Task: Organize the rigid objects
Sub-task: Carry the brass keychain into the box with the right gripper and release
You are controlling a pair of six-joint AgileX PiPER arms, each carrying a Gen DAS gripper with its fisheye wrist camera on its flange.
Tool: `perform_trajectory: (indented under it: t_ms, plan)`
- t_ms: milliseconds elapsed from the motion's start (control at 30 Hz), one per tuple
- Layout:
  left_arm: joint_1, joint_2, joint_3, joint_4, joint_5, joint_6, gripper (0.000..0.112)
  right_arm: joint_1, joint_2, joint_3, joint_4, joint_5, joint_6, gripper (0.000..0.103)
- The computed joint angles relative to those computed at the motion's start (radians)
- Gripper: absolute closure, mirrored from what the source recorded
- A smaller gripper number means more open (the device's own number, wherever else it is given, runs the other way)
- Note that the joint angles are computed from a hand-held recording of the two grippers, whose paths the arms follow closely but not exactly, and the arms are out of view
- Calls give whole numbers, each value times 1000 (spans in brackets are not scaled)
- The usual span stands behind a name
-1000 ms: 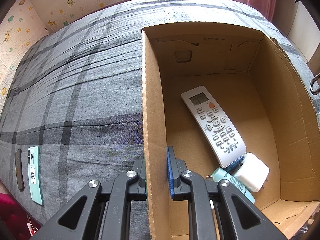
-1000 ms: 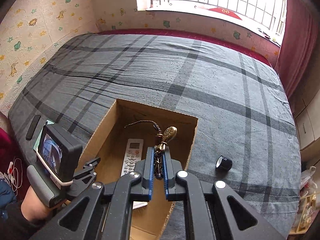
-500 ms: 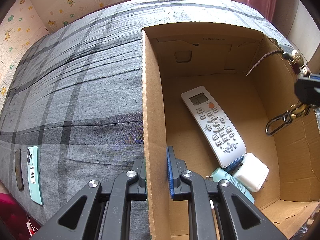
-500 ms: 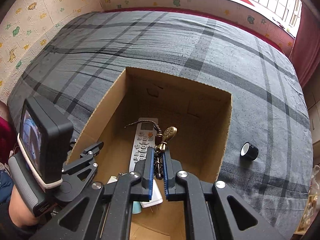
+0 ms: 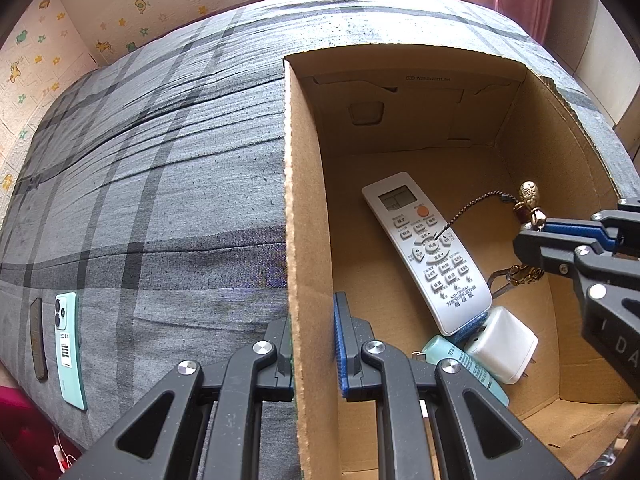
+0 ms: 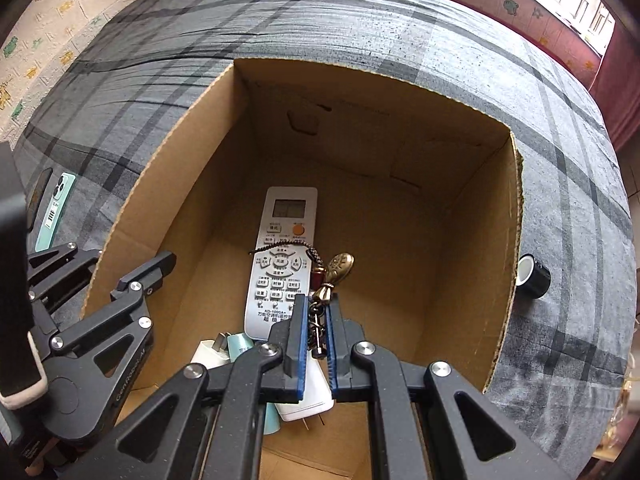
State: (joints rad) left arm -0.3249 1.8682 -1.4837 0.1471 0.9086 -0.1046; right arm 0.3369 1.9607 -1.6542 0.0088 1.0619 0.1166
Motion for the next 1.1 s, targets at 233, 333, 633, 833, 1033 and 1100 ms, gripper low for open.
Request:
perform_trajectory:
  t_ms: [233, 333, 633, 833, 1033, 1100]
  plan:
    - [0, 1, 0, 1, 0, 0, 97, 7, 60, -35, 0, 30, 13, 96]
    - [0, 1, 0, 1, -1, 0, 97, 7, 87, -51, 0, 48, 17, 96]
    - [0, 3, -4, 1, 1, 1, 97, 8, 134, -83, -1, 57, 25, 96]
    - [0, 5, -7, 2, 4, 0, 97, -2, 122, -57, 16, 43, 18, 94]
    - [1, 4, -10, 0, 7, 2, 97, -17, 86, -41, 34, 27, -12, 67]
    - [1, 4, -9, 4, 6, 1, 97, -14, 68, -25, 17, 9, -2, 57]
